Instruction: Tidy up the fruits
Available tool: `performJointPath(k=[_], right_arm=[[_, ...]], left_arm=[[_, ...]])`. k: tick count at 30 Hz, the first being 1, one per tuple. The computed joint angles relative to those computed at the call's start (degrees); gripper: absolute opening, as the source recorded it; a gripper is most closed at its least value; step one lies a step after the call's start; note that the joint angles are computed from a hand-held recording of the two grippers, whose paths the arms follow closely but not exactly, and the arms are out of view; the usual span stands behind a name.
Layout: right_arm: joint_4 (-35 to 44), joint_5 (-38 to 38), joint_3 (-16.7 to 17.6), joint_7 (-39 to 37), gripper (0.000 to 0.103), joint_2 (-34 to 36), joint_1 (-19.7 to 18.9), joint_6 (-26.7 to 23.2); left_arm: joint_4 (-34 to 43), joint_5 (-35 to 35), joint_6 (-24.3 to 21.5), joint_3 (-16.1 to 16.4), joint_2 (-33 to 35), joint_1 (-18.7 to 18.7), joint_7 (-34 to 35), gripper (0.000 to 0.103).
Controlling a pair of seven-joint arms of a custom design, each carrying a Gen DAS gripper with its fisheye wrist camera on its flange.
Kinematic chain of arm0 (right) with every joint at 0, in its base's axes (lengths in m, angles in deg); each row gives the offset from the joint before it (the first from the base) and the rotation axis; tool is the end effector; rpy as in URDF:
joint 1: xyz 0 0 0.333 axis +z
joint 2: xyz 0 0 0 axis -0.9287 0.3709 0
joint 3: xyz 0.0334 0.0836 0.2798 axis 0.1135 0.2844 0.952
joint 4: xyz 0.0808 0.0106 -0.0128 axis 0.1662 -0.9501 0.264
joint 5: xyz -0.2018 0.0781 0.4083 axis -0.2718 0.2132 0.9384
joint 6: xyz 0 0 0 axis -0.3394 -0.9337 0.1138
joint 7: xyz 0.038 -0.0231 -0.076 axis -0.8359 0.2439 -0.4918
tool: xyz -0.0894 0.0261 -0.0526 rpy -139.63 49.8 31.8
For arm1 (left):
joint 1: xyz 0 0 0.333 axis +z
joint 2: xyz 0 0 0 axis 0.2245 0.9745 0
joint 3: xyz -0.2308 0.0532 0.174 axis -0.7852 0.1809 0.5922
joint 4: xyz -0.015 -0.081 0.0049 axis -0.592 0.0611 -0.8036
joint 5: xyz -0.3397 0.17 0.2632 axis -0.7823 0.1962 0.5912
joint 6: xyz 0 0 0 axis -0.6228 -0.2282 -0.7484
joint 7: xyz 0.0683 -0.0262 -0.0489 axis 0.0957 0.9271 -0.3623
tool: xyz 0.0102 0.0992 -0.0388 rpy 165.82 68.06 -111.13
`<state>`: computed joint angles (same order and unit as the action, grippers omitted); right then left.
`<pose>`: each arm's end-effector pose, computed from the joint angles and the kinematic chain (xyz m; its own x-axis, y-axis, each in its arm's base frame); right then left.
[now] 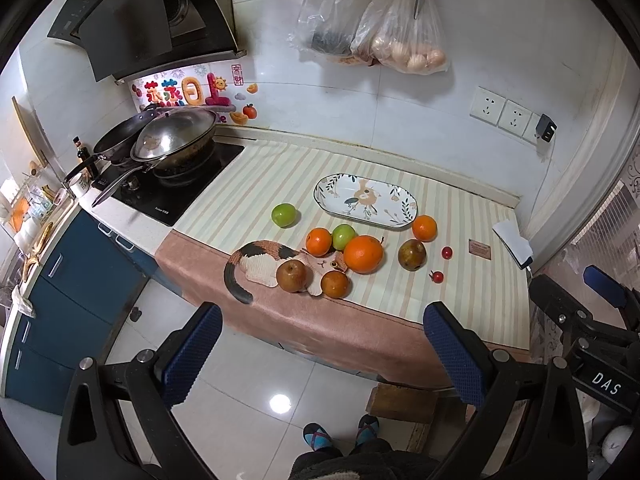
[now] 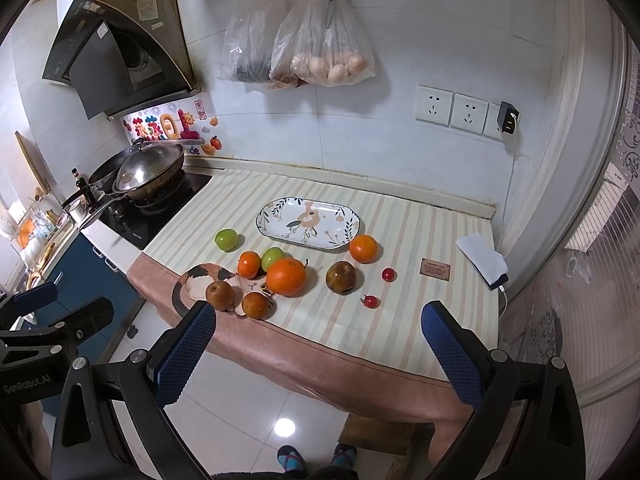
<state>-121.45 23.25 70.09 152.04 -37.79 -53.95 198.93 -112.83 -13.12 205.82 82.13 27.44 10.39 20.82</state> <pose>0.4895 0.2434 0.7791 0.0572 -0.9924 -0.1089 -0.7552 0.0284 -0.6548 0.5221 -0.0615 0.7150 0.0450 -0.9989 0.0089 -0.8017 -0.0414 -0.5963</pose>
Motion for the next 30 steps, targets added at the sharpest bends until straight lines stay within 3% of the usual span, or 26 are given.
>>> performJointPath(k=[9,13,16,24,30], right_arm=[[2.3,-3.0,1.5,7.2,0.103,2.8,-0.1,1.0],[3.7,-3.6,1.2,10.4,0.103,6.0,0.6,2.2],[5.7,-3.0,0.5,11.9,0.103,10.0,1.6,2.4],[15.2,4.4,-3.6,11.6,0.103,25.8,4.9,0.9],[31.1,17.0,-5.7,9.1,0.103,44.3,4.1,-3.8]], left_arm=[[0.3,1.6,4.9,0.8,2.4,1.6,1.8,0.103],[1.5,4.6,7.8,0.8,5.7,3.6,2.1,0.103],[4.7,5.6,7.6,0.9,10.1,4.7,2.5,0.103],[18.9,4.7,0.3,0.5,27.0,6.6,4.7,0.103],[38.5,5.3,-11.4,-0.7,45.7,6.5,6.6,0.101]])
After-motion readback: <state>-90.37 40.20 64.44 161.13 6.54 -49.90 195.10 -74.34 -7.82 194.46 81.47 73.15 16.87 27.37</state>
